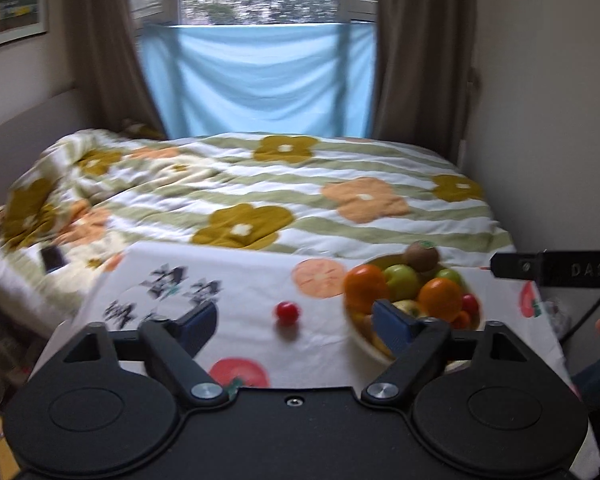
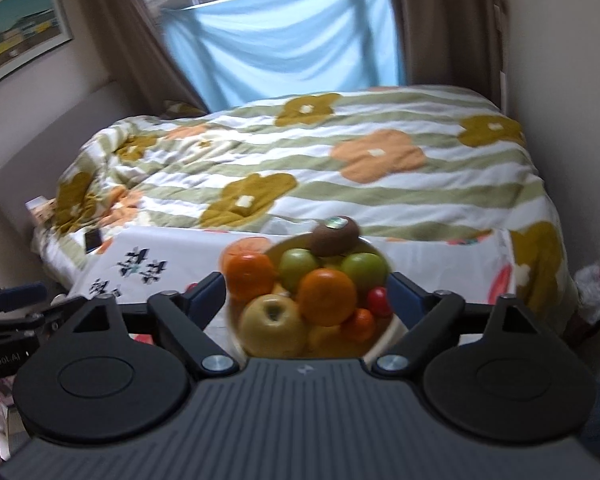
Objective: Organize fruits
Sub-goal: 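Move both tools back toward the small tangerine and last cherry tomato, then grasp the small tangerine with the left tool while the right tool grasps the cherry tomato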
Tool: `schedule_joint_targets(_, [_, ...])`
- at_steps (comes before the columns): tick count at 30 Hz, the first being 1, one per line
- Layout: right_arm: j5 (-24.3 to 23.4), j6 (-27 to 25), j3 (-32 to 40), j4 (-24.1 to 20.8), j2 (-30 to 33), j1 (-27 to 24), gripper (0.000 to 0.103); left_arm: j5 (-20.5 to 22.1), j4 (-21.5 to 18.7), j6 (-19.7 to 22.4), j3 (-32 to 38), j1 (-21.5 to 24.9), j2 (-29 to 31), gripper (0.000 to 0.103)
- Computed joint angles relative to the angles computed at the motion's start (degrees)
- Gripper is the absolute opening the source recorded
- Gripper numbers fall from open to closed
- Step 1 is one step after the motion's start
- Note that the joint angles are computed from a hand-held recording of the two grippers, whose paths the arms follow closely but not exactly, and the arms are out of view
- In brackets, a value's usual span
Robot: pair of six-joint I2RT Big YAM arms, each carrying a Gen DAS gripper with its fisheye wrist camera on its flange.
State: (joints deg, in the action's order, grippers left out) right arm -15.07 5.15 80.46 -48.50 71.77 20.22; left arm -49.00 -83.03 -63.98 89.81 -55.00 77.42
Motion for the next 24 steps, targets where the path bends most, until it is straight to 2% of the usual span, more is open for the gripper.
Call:
schedule_joint_targets(2, [-0.4, -1.0, 0.0, 0.1, 0.1, 1.2, 0.103, -1.4, -4.4, -5.2, -0.3, -1.0, -0.2, 0.099])
schedule_joint_targets(4, [-0.7, -1.5, -0.3, 0.4, 0.3, 2.5, 0.103, -1.2, -7.1, -8.7, -1.3, -1.4, -0.7, 0.101])
schedule_joint_targets(7, [-0.3, -2.2, -1.1, 1.9, 0.8, 4.8, 0.103, 0.6, -10.0, -12.1, -3.2, -1.0, -1.4, 0.102])
schedule_joint_targets(10, [1.7, -5.6, -0.9, 2.2, 2.2, 7.5, 0.103, 3.6, -11.9, -15.1, -5.4, 0.0, -2.0, 0.102])
schedule_joint_targets(13, [3.2, -9.2, -0.2, 2.6, 4.2, 10.0, 0.103, 6.2, -11.4, -17.5, -8.4, 1.1, -3.3, 0.102])
schedule_joint_targets(18, [1.9, -13.5, 2.7, 1.7, 8.7, 12.9, 0.103, 9.8, -9.1, -19.5, -12.8, 3.5, -4.9, 0.101])
schedule_joint_targets(24, [2.3, -18.5, 8.1, -1.2, 15.4, 15.4, 0.103, 11.5, -6.2, -20.7, -15.5, 5.8, -5.2, 0.097])
